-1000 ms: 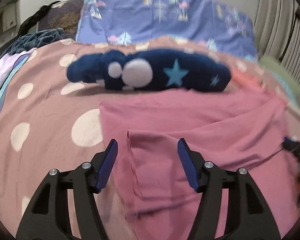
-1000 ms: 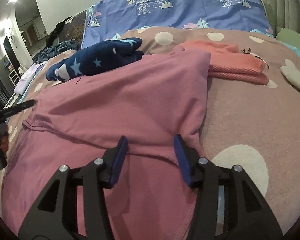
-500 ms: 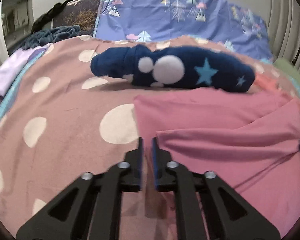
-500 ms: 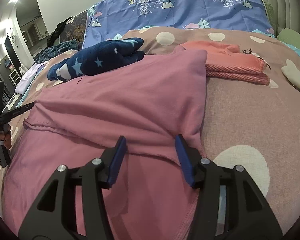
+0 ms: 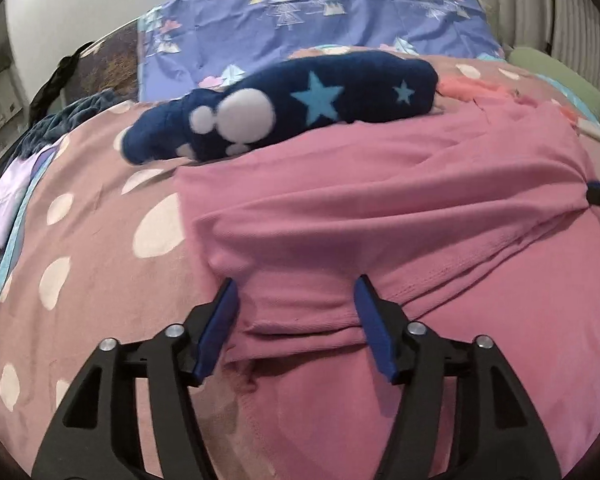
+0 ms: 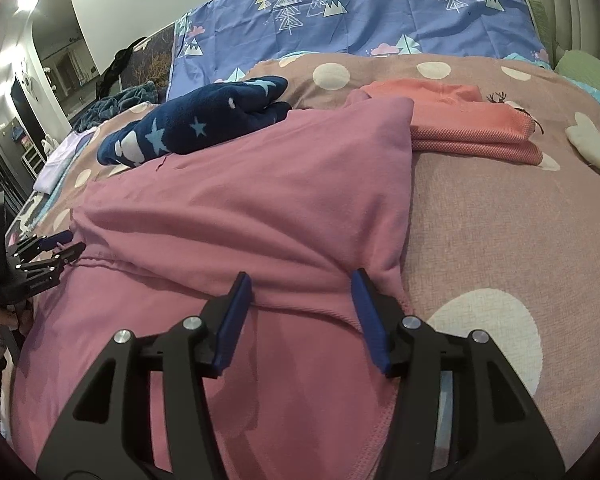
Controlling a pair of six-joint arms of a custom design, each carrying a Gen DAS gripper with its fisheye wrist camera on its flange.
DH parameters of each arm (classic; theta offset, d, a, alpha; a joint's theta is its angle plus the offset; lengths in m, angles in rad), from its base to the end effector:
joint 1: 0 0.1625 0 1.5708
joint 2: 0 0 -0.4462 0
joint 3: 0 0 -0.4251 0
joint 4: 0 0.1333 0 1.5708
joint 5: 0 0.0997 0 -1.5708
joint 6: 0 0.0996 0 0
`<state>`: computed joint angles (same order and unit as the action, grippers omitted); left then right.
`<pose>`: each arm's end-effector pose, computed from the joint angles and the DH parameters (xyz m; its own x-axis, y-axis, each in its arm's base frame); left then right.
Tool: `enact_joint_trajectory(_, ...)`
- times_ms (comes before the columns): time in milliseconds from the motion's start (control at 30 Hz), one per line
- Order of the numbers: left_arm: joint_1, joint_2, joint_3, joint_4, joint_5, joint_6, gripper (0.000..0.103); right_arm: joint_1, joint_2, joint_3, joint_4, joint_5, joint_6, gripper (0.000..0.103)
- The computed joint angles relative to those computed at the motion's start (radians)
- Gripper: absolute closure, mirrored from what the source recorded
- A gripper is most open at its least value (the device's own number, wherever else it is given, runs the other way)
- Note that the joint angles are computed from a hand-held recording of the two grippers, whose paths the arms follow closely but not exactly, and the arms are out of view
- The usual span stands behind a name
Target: Fold small clothes
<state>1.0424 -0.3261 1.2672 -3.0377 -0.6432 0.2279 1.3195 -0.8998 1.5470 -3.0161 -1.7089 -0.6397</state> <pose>-0.2139 -0.7890 -0.0398 -0.6033 0.1254 -0.7876 0.5875 0.7377 -0.3326 -0.0724 -0.7628 0.2582 -0.8536 -0.1294 0.5045 -0.4188 0.7465 -0.5171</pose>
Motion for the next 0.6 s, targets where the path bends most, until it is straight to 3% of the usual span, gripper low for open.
enact_joint_trajectory(67, -0.004, -0.034, 0.045, 0.007, -0.008, -0.048, 0.038, -0.01, -0.036, 0.026, 0.018, 0.035, 0.038, 0.05)
enact_joint_trajectory(133, -0.018, -0.093, 0.152, -0.034, -0.041, -0.064, 0.038, -0.044, -0.123, 0.103, 0.052, 0.15, 0.107, 0.05)
enact_joint_trajectory(200, -0.031, -0.168, 0.293, -0.089, -0.093, -0.063, 0.034, -0.076, -0.192, 0.17, 0.069, 0.21, 0.122, 0.047)
enact_joint_trajectory(267, -0.037, -0.228, 0.4, -0.076, -0.134, -0.103, 0.033, -0.108, -0.264, 0.25, 0.077, 0.221, 0.121, 0.047)
enact_joint_trajectory(333, -0.041, -0.295, 0.515, -0.045, -0.21, -0.155, 0.033, -0.15, -0.339, 0.326, 0.136, 0.261, 0.125, 0.048)
enact_joint_trajectory(500, -0.053, -0.386, 0.702, -0.126, -0.433, -0.225, 0.033, -0.198, -0.486, 0.49, 0.188, 0.292, 0.063, 0.05)
enact_joint_trajectory(600, -0.081, -0.391, 0.756, -0.145, -0.449, -0.218, 0.033, -0.207, -0.551, 0.566, 0.226, 0.273, 0.01, 0.044)
